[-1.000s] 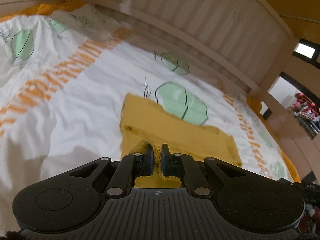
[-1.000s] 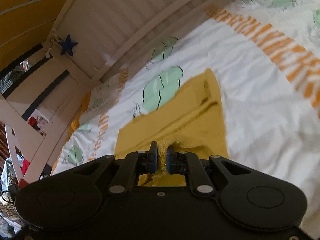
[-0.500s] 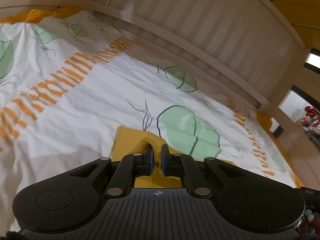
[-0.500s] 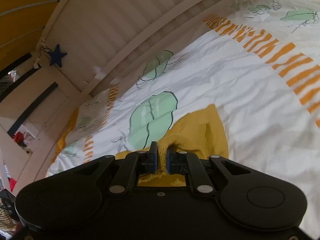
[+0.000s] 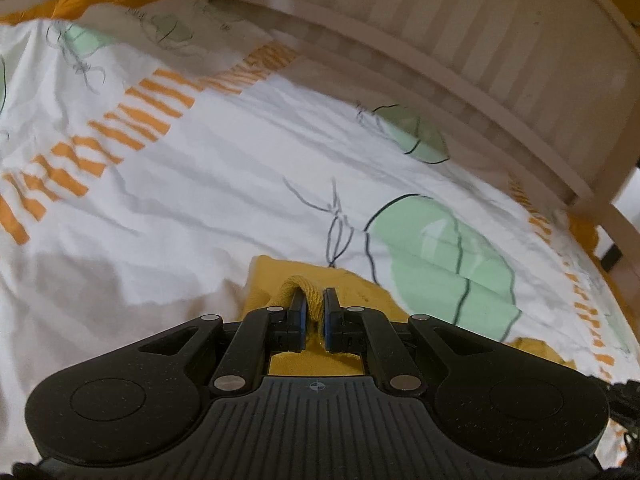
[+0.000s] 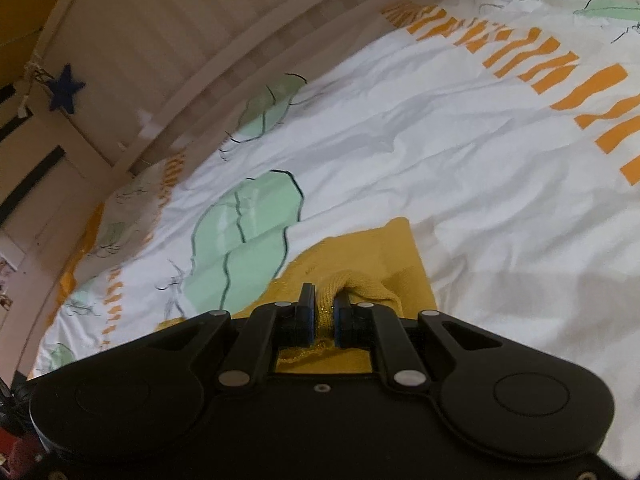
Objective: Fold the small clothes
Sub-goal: 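Fold the held hem over toward the collar and open both grippers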
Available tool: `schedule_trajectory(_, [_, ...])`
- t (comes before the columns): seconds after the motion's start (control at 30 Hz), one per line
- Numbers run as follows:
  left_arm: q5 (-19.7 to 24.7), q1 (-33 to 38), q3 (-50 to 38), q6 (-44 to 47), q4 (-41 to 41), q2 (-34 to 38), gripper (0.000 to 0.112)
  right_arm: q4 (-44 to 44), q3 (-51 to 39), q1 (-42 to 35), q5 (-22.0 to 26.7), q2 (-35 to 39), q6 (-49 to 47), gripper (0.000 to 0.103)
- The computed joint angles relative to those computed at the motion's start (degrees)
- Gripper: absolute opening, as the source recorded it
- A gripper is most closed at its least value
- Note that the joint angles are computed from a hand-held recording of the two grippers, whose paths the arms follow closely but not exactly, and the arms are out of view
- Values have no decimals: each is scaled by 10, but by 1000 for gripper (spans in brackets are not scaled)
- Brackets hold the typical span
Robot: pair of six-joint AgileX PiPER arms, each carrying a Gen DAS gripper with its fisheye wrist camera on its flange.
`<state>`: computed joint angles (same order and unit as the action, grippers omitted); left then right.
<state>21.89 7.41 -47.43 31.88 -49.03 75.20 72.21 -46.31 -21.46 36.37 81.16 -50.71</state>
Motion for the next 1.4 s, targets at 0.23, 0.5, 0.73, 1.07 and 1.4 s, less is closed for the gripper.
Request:
schedule_trajectory(0.23, [7,8,-31,-2,-15,64,8,39,-3,24,-41,40,-32,17])
schedule_trajectory(0.5, [28,24,-57,-2,-31,109,10,86,-4,36,-63,58,-69,18])
schedule_trajectory(0.73, [-8,13,-52,-26,30,75,35,82,5,36,-82,34,-70,69])
schedule_trajectory(1.07, [43,-55,-23,-118,220,-32,47,-110,24,97,-139,-72,15,70])
schedule_trajectory(1.4, [60,-151,-8,-177,326,-14,48,-384,23,239,-170,-75,185,71])
